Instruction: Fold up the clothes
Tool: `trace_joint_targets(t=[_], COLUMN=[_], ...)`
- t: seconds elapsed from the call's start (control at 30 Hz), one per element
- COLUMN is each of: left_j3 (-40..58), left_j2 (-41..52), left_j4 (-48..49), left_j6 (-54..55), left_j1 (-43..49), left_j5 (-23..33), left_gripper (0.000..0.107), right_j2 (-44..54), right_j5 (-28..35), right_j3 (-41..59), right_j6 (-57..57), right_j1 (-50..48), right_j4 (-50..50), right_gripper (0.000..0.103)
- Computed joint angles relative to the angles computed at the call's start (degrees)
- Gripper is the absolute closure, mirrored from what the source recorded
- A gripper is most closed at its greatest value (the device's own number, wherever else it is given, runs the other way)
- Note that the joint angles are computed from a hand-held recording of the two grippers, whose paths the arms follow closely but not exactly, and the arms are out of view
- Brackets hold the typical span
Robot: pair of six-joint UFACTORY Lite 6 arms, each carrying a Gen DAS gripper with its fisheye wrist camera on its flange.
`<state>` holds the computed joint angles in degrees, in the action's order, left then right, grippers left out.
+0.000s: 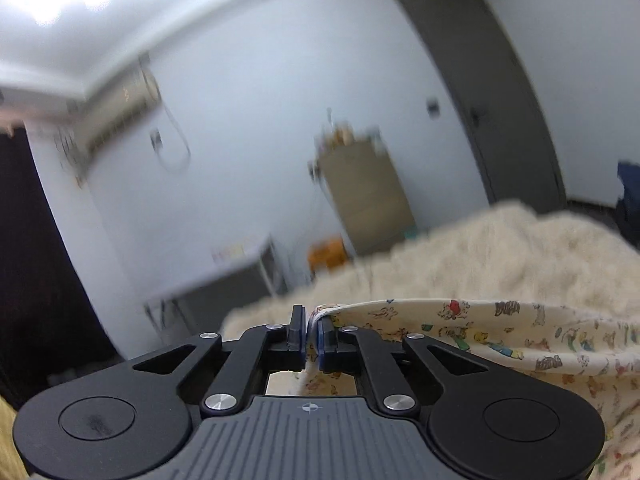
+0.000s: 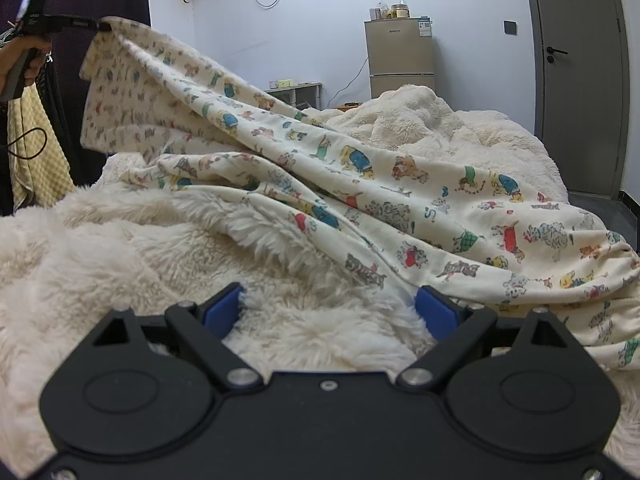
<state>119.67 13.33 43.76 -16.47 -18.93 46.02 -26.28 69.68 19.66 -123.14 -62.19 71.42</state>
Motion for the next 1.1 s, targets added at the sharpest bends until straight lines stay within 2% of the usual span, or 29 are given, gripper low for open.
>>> trace_joint_targets(t=[0.03, 0.07, 0.13, 0.27, 0.37, 0.47, 0.53, 0.6, 0.63, 0.7, 0.8, 0.83, 0.9, 0.93, 1.0, 1.1], left_j3=[4.0, 5.6, 3.7, -14.0, -26.1, -33.7, -38.7, -41.5, -41.4, -38.6, -38.7, -39.8, -44.2, -47.0, -51.6, -56.9], left_j2=[5.3, 9.5, 14.2, 11.1, 5.2, 0.9, -1.9, -5.3, -5.8, -5.1, -6.8, -7.3, -9.6, -10.7, -10.5, -8.2], left_j4=[0.4, -1.6, -9.7, -26.9, -43.9, -61.9, -68.2, -66.5, -67.4, -72.9, -74.3, -74.5, -73.5, -72.2, -69.1, -54.3], left_j6=[0.3, 1.1, 3.1, 6.5, 19.2, 30.7, 35.0, 33.9, 35.6, 43.4, 52.2, 55.2, 59.6, 60.6, 60.4, 46.0], left_j1=[1.2, 3.1, 7.6, 15.4, 22.2, 29.0, 32.4, 32.7, 32.8, 33.8, 32.8, 32.3, 31.0, 29.9, 27.8, 23.3], left_j5=[2.7, 4.4, 4.6, -5.0, -12.6, -13.6, -17.6, -22.8, -22.5, -16.9, -9.5, -8.0, -8.9, -11.5, -19.3, -34.0], left_gripper=[0.056, 0.051, 0.052, 0.052, 0.050, 0.038, 0.040, 0.046, 0.050, 0.051, 0.050, 0.049, 0.041, 0.032, 0.030, 0.028], right_j2=[0.0, -0.5, -0.7, -0.9, -0.9, -0.9, -1.0, -1.2, -1.3, -1.5, -1.7, -1.7, -1.6, -1.6, -1.8, -1.9], right_j5=[0.0, 0.0, 0.0, -0.1, -0.2, -0.3, -0.5, -0.5, -0.5, -0.5, -0.4, -0.4, -0.3, -0.2, -0.1, -0.1], right_j3=[0.0, 0.0, -0.1, -0.2, -0.2, -0.2, -0.1, -0.2, -0.3, -0.4, -0.6, -0.6, -0.6, -0.7, -0.8, -0.8], right_j6=[0.1, 0.4, 0.5, 0.5, 0.6, 0.7, 0.9, 1.1, 1.1, 1.0, 1.0, 1.0, 0.9, 0.9, 0.9, 1.0], right_j1=[0.0, 0.2, 0.1, 0.2, 0.3, 0.4, 0.7, 0.7, 0.7, 0.6, 0.4, 0.4, 0.3, 0.2, 0.0, 0.0], right_j4=[0.0, 0.0, -0.1, 0.0, 0.0, 0.1, 0.1, 0.1, 0.1, 0.1, 0.0, 0.0, 0.0, -0.1, -0.2, -0.2], right_gripper=[0.011, 0.011, 0.010, 0.011, 0.011, 0.010, 0.010, 0.010, 0.010, 0.010, 0.010, 0.010, 0.010, 0.010, 0.010, 0.010])
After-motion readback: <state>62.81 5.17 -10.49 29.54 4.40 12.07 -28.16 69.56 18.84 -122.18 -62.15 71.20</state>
